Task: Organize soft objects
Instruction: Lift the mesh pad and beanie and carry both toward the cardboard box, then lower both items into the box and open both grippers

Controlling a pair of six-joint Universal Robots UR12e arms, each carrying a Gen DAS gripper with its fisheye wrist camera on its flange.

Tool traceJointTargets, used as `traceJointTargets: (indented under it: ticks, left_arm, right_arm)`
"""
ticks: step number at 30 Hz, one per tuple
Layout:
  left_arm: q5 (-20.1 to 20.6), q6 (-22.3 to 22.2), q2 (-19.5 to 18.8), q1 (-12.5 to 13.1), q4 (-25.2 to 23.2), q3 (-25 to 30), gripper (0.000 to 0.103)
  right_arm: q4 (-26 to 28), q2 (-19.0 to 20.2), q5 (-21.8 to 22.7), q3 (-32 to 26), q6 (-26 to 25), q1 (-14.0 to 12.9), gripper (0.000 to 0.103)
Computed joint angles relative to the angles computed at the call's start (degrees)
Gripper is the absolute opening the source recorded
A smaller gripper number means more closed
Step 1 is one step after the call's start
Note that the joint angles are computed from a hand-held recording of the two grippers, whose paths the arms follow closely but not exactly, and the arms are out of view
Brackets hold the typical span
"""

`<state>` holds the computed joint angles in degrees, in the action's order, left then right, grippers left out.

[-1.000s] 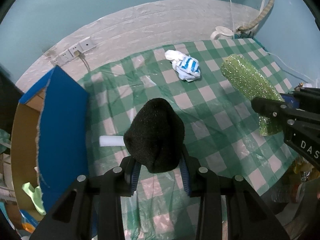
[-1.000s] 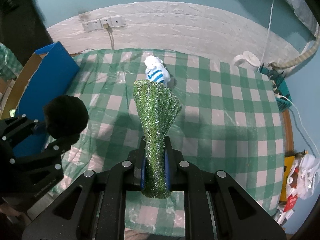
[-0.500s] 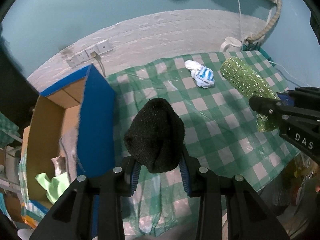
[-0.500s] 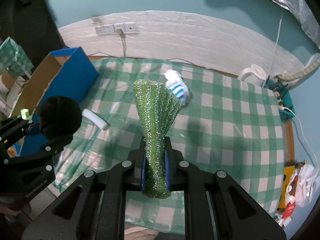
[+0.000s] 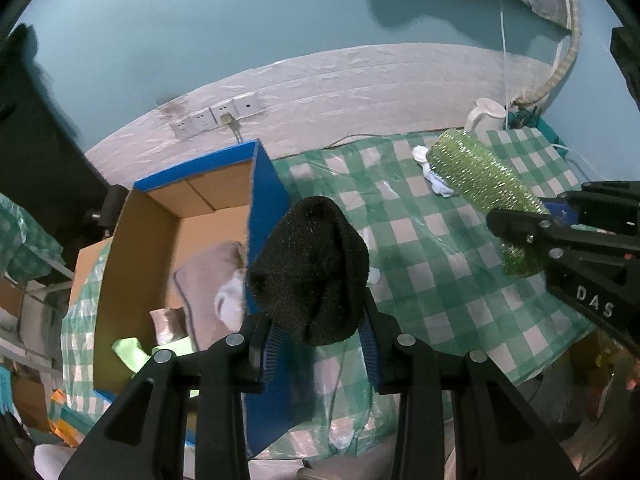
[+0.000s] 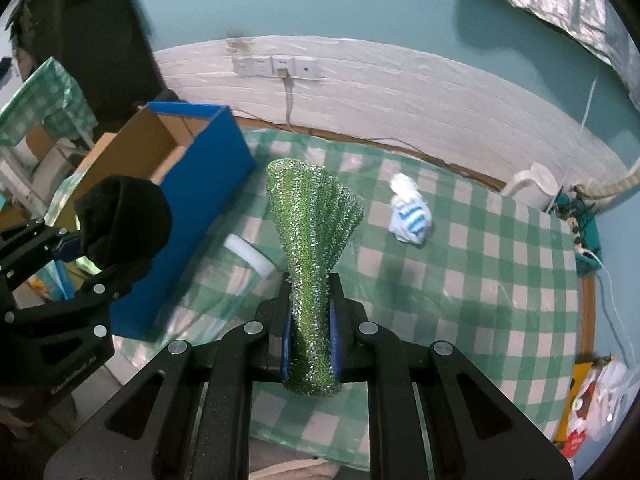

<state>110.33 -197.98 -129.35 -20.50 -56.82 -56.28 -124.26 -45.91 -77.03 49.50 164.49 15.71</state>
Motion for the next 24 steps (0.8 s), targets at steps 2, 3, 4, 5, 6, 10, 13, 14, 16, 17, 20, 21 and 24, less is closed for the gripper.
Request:
traceJointTargets:
  ticks: [2, 3, 4, 5, 6, 10, 13, 14, 16, 17, 20, 21, 24]
  left_arm:
    - [0.2, -0.4, 0.6, 0.2, 0.6, -0.7, 0.036]
    - [0.4, -0.5, 0.9, 0.3, 0.9, -1.2, 0.036]
    - [0.6, -0.7, 1.2, 0.4, 1.2, -1.7, 0.036]
    - [0.7, -1.0, 1.5, 0.5, 1.4, -2.1, 0.036]
    - [0.7, -1.4, 1.9, 0.7, 1.6, -2.7, 0.036]
    - [0.9, -2.8, 2.9, 1.3, 2.2, -4.2, 0.036]
    - [0.9, -3.6, 3.8, 1.8, 2.7, -5.6, 0.036]
    - [0.9, -3.9, 4.0, 2.0, 3.0, -6.0, 0.036]
    - [0.9, -4.4, 4.5, 2.3, 3.4, -6.9, 0.036]
    - [0.9, -4.5, 4.8, 2.4, 3.6, -7.3, 0.036]
    - [1.0, -5.1, 5.7, 2.8, 4.3, -8.7, 0.036]
    - [1.0, -5.2, 5.9, 2.9, 4.5, -9.1, 0.036]
    - [1.2, -5.6, 6.8, 3.3, 5.3, -10.5, 0.036]
  right_arm:
    - [0.2, 0.2, 0.2, -0.6, -0.4, 0.4, 0.013]
    - [0.4, 0.4, 0.4, -1.0, -0.6, 0.6, 0.013]
    - [0.6, 0.5, 0.7, -1.3, -0.7, 0.8, 0.013]
    - [0.7, 0.5, 1.0, -1.5, -0.8, 0.9, 0.013]
    - [0.9, 0.7, 1.2, -1.9, -1.0, 1.1, 0.013]
    - [1.6, 1.1, 1.4, -3.1, -1.6, 1.8, 0.013]
    - [2.5, 1.5, 1.8, -4.1, -2.1, 2.3, 0.013]
    - [2.8, 1.7, 1.9, -4.5, -2.4, 2.5, 0.013]
    - [3.2, 2.1, 1.8, -5.2, -2.8, 2.9, 0.013]
    - [3.4, 2.1, 1.8, -5.3, -2.9, 3.1, 0.013]
    - [4.2, 2.6, 1.6, -6.3, -3.5, 3.7, 0.013]
    - [4.4, 2.8, 1.5, -6.7, -3.7, 4.0, 0.013]
    - [5.0, 3.2, 1.3, -7.7, -4.3, 4.7, 0.013]
